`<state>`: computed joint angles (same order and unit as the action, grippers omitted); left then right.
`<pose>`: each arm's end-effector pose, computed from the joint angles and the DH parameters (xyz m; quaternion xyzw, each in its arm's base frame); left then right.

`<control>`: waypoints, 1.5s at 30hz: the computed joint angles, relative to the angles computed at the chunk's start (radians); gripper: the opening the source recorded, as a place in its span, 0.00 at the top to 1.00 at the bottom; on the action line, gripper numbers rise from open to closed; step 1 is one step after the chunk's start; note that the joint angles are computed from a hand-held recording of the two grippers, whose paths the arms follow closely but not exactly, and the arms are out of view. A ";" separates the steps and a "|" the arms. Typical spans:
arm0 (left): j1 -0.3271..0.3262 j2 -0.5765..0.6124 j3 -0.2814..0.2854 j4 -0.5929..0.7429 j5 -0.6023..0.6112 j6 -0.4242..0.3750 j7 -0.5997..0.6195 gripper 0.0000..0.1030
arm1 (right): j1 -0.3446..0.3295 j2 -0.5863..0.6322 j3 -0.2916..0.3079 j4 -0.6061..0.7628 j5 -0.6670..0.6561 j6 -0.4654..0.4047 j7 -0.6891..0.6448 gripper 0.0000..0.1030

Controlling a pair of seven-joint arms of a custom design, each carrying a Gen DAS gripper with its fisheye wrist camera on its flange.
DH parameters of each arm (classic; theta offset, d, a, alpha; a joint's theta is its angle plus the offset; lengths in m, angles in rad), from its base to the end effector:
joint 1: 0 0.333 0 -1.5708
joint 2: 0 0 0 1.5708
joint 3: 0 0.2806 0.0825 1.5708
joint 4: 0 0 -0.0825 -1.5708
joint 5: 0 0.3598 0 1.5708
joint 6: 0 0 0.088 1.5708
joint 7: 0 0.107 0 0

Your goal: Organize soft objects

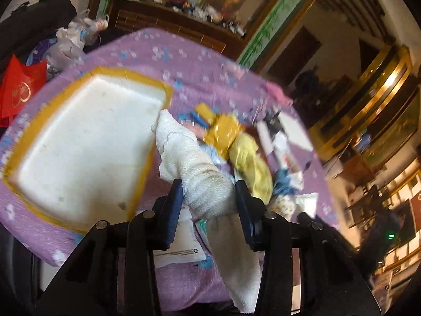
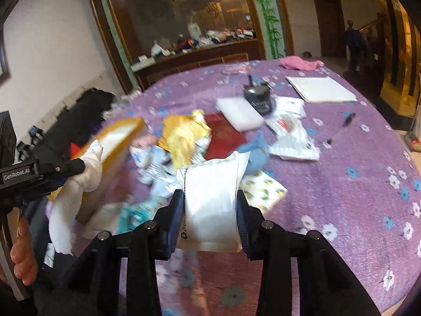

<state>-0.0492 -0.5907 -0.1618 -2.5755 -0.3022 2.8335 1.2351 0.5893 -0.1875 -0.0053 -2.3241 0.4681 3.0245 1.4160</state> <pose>0.4061 -0.0783 0.5340 -0.7484 0.5188 -0.3837 0.1535 0.4449 0.2534 0.4947 -0.7241 0.5347 -0.1215 0.4184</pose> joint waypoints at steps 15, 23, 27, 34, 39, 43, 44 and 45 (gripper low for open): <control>0.180 -0.069 0.118 -0.106 0.044 0.027 0.103 0.61 | 0.160 0.484 0.083 0.700 0.069 -0.361 -0.134 0.63; 0.173 -0.049 0.144 -0.138 -0.022 -0.024 0.209 0.61 | 0.227 0.583 0.053 0.776 -0.327 -0.403 0.068 0.63; 0.144 -0.075 0.126 -0.126 -0.037 -0.077 0.228 0.61 | 0.132 0.509 0.122 0.697 -0.305 -0.460 -0.004 0.63; 0.189 0.019 0.069 -0.063 0.034 -0.112 0.211 0.61 | 0.014 0.504 0.241 0.677 -0.257 -0.444 -0.075 0.61; 0.189 0.019 0.094 -0.065 0.035 -0.111 0.190 0.56 | 0.012 0.514 0.270 0.664 -0.347 -0.392 -0.011 0.52; 0.163 -0.056 0.123 -0.094 -0.035 -0.117 0.181 0.34 | -0.057 0.429 0.327 0.526 -0.222 -0.226 -0.071 0.32; 0.198 -0.083 0.084 -0.101 -0.010 -0.121 0.140 0.34 | -0.081 0.405 0.346 0.495 -0.167 -0.204 -0.106 0.31; 0.230 -0.109 0.043 -0.105 0.021 -0.127 0.096 0.34 | -0.112 0.384 0.373 0.474 -0.080 -0.196 -0.169 0.31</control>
<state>0.1808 -0.6996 -0.1188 -2.6803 -0.2812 2.7063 1.3307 0.4768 0.1966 0.3676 -1.8498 0.3878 2.8287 1.2471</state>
